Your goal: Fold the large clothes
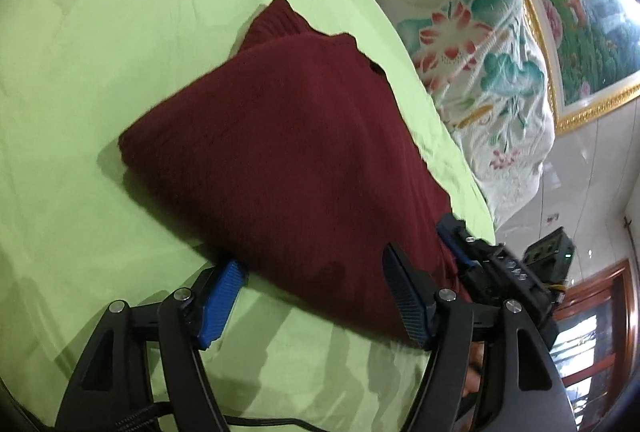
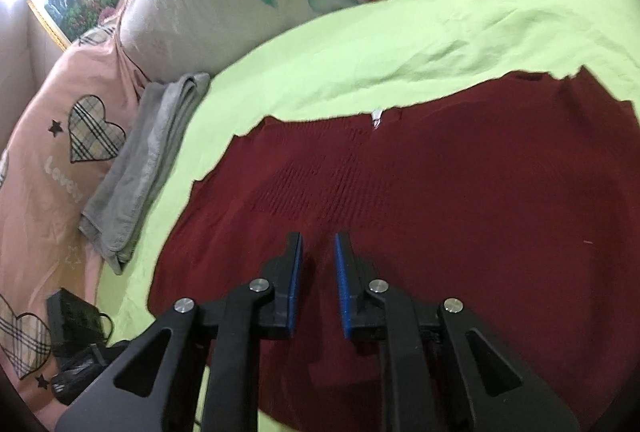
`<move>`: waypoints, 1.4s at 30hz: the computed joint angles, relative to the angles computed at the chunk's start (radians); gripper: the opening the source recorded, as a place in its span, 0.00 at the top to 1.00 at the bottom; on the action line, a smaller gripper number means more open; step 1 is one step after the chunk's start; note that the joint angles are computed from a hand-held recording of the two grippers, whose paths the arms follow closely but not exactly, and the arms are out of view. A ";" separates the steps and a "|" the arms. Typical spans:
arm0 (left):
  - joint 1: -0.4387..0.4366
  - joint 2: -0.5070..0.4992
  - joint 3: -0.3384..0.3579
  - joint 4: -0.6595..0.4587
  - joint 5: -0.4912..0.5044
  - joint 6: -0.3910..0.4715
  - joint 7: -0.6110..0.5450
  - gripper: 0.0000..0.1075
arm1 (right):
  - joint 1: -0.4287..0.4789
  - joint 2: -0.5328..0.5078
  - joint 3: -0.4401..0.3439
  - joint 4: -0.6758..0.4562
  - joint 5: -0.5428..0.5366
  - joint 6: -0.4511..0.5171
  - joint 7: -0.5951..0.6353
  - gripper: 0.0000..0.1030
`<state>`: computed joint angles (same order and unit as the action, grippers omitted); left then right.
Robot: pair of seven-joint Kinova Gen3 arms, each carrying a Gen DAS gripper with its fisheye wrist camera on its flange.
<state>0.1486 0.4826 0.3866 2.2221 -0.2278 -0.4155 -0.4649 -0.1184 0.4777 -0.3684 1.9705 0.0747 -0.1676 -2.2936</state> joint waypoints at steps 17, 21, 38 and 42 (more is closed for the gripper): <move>0.150 -0.016 -0.153 -0.165 0.167 0.096 -0.201 0.93 | 0.001 0.087 -0.012 0.007 -0.026 -0.097 0.051 0.89; 0.231 -0.059 -0.178 -0.231 0.211 0.142 -0.321 0.94 | 0.186 0.134 -0.176 0.048 0.137 -0.192 -0.102 0.89; 0.471 0.202 -0.125 -0.751 0.188 0.579 -0.652 0.94 | 0.803 0.300 -0.376 0.355 0.625 -0.673 -0.486 0.36; 0.520 0.172 -0.190 -0.723 0.224 0.550 -0.677 0.94 | 0.739 0.216 -0.325 0.288 0.718 -0.543 -0.605 0.33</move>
